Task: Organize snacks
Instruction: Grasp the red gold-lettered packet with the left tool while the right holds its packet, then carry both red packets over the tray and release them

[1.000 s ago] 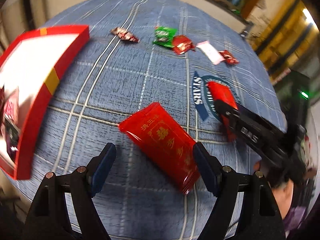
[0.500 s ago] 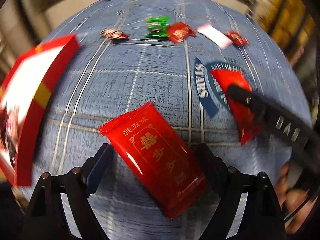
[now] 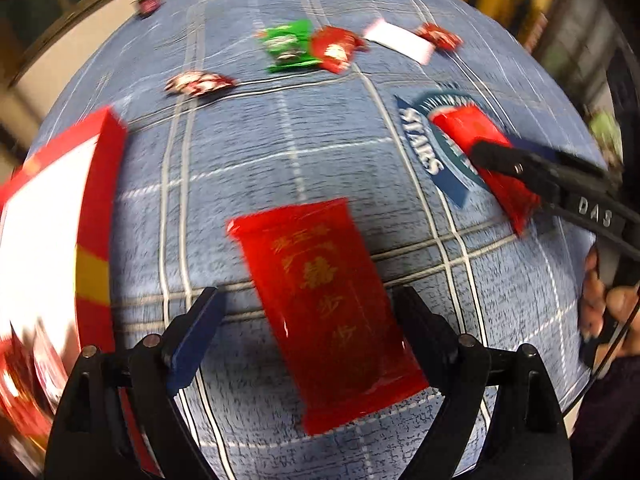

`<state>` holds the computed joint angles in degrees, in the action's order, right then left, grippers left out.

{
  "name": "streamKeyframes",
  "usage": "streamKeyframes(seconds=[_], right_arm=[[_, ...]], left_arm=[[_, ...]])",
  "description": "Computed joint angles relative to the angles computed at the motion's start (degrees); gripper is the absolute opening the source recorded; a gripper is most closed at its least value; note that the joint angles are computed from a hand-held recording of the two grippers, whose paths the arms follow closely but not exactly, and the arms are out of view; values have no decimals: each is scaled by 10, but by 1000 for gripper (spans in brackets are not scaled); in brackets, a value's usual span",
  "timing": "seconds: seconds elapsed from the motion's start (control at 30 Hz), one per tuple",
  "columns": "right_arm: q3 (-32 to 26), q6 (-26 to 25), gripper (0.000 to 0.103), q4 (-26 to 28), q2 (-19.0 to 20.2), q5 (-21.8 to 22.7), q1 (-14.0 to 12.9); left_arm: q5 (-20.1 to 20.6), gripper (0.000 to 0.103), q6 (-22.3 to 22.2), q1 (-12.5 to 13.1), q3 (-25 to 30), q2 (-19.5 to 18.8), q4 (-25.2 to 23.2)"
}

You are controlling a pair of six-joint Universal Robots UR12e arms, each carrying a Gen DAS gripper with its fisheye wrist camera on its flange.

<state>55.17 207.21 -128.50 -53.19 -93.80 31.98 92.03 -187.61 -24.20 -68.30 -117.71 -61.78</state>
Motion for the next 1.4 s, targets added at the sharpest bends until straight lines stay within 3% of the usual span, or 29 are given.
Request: streamKeyframes(seconds=[0.2, 0.4, 0.47, 0.57, 0.8, 1.0, 1.1, 1.4], right_arm=[[-37, -31, 63, 52, 17, -46, 12], [-61, -43, 61, 90, 29, -89, 22], [-65, -43, 59, 96, 30, -97, 24], [-69, -42, 59, 101, 33, -104, 25], [-72, -32, 51, 106, 33, -114, 30], [-39, 4, 48, 72, 15, -73, 28], [-10, 28, 48, 31, 0, -23, 23], [17, 59, 48, -25, -13, 77, 23]], left_arm=[[34, 90, -53, -9, -29, 14, 42], [42, 87, -42, -10, -64, 21, 122], [41, 70, -33, -10, -66, 19, 141], [35, 54, -19, -9, -71, 20, 158], [7, 50, -13, -2, -94, 33, 186], [-12, 50, -17, 2, -107, 43, 192], [-21, 50, -17, 3, -117, 50, 199], [-51, 49, -21, 6, -138, 66, 217]])
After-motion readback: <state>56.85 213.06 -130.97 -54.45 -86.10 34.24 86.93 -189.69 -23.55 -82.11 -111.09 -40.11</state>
